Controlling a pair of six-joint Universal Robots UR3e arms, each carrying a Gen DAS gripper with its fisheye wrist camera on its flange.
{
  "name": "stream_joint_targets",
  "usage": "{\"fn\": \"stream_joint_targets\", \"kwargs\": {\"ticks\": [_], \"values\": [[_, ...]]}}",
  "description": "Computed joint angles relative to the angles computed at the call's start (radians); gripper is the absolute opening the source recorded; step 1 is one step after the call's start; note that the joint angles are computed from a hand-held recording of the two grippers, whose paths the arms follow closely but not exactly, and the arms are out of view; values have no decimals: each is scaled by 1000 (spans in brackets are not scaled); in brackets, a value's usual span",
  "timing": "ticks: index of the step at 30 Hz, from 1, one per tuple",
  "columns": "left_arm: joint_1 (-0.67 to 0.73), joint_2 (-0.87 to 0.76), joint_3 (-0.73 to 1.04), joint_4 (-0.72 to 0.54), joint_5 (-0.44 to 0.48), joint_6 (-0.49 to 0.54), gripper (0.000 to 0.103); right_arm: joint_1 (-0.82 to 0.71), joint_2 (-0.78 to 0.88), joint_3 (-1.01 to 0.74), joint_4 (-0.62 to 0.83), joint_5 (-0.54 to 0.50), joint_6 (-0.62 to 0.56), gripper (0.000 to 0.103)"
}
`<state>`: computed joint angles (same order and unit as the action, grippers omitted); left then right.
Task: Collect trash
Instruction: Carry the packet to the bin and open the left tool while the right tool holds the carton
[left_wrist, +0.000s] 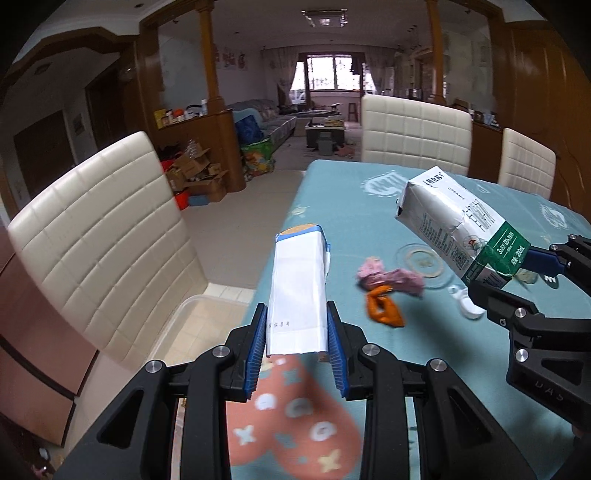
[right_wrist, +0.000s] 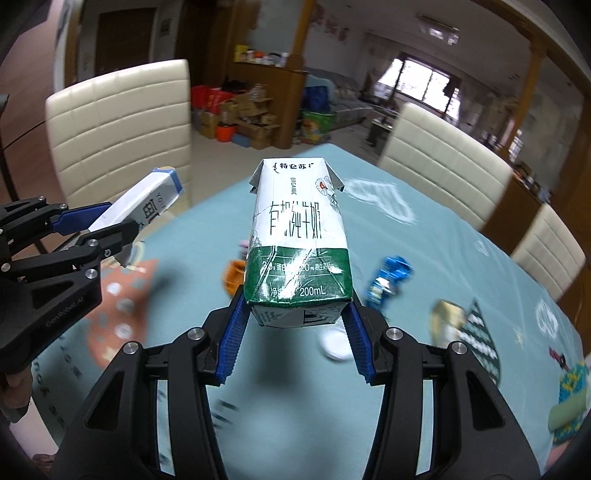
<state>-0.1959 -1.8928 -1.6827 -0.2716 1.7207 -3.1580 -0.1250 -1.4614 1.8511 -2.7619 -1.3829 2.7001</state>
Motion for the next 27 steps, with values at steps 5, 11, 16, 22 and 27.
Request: {"fn": "stream_joint_targets", "kwargs": {"ticks": [5,11,16,22,27], "values": [[94,48,-88,39,-26,23,30,132,115,-124,20,-49,38,51],[211,82,-169,67,-78,58,30,246,241,-280,62,-92,65,51],[289,88,-200,86,-114,89,30,316,343,-424,113,-129,82,52],[323,62,-198,124,-93,118,31,371,460,-586,175,-161,91,52],[353,25,-168,125,-103,143,31,388,537,-702,223,-170,100,52]]}}
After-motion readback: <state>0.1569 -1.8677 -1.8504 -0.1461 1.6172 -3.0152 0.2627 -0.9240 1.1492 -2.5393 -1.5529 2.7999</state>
